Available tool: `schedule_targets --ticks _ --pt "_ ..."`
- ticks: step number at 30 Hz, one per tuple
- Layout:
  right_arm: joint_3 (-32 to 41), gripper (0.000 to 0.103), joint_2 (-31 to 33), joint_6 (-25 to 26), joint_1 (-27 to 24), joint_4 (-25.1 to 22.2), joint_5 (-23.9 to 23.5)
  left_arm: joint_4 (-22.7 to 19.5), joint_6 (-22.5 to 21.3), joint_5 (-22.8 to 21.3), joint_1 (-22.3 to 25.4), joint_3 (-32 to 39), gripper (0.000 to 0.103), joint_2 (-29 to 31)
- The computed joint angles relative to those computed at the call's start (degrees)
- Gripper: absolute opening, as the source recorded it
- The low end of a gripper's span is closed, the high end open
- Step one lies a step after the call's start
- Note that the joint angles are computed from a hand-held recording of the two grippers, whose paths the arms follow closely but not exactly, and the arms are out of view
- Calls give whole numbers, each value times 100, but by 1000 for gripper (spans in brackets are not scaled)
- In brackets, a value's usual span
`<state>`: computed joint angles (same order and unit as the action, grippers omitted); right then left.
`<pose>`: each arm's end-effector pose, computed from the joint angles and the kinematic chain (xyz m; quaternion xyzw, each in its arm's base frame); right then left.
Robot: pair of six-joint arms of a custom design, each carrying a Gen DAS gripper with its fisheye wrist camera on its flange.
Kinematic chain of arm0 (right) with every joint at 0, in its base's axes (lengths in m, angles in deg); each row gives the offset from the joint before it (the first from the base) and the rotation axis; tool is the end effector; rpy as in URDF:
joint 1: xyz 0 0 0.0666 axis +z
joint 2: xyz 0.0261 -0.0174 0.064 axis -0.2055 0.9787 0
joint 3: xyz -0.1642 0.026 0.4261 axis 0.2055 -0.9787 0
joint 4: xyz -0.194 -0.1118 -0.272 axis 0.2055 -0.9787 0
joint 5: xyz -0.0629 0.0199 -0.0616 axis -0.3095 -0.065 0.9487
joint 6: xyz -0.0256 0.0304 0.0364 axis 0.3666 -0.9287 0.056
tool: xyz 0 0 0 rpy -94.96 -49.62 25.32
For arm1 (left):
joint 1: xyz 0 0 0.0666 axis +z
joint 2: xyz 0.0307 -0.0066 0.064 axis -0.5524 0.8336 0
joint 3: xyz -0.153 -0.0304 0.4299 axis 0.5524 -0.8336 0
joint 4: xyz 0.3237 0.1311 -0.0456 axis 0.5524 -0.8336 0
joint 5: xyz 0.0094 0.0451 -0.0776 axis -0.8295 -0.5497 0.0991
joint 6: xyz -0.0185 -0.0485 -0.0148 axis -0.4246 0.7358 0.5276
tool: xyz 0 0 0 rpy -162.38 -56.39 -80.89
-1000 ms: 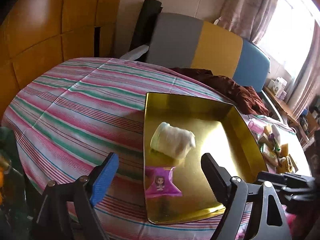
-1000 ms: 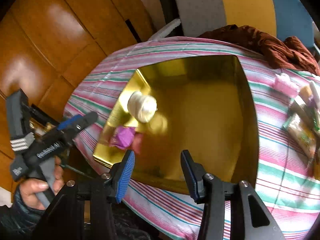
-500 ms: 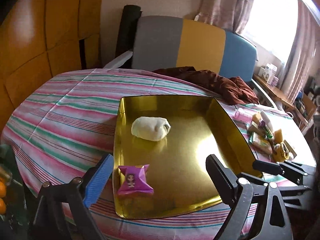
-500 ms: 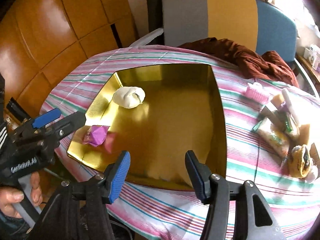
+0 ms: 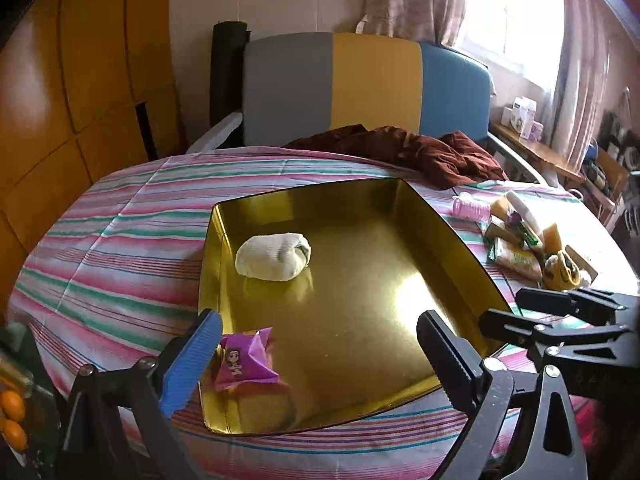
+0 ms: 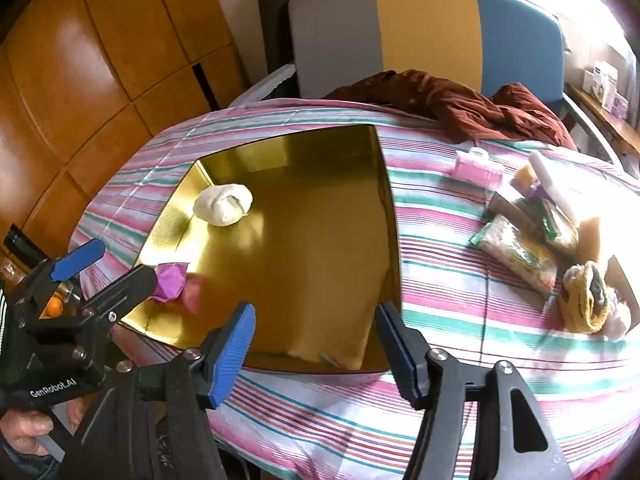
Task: Organize objects
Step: 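Move both tools back to the pile of items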
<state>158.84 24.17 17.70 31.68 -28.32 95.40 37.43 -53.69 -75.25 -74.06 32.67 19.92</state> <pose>0.3398 0.3092 0.5338 0.0174 0.9462 0.1027 0.3065 0.3502 -0.2860 0.5378 0.1211 0.9088 -0.0626 0.3943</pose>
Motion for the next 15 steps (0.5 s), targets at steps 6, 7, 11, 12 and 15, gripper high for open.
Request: schedule_targets --ticks 6,7,11,12,15 --pt "-209 66 -168 -143 -126 53 69 29 -41 281 -14 86 102 74" --pt "-250 67 -199 -176 -142 77 80 31 -47 337 -19 98 102 82" --pt "-400 74 -327 -230 -216 181 110 -86 -12 202 -89 234 102 183" --pt "-416 74 -346 -232 -234 169 129 -99 -8 206 -90 258 102 205" --pt "-481 74 -424 -247 -317 142 168 -117 -71 309 -102 364 102 282"
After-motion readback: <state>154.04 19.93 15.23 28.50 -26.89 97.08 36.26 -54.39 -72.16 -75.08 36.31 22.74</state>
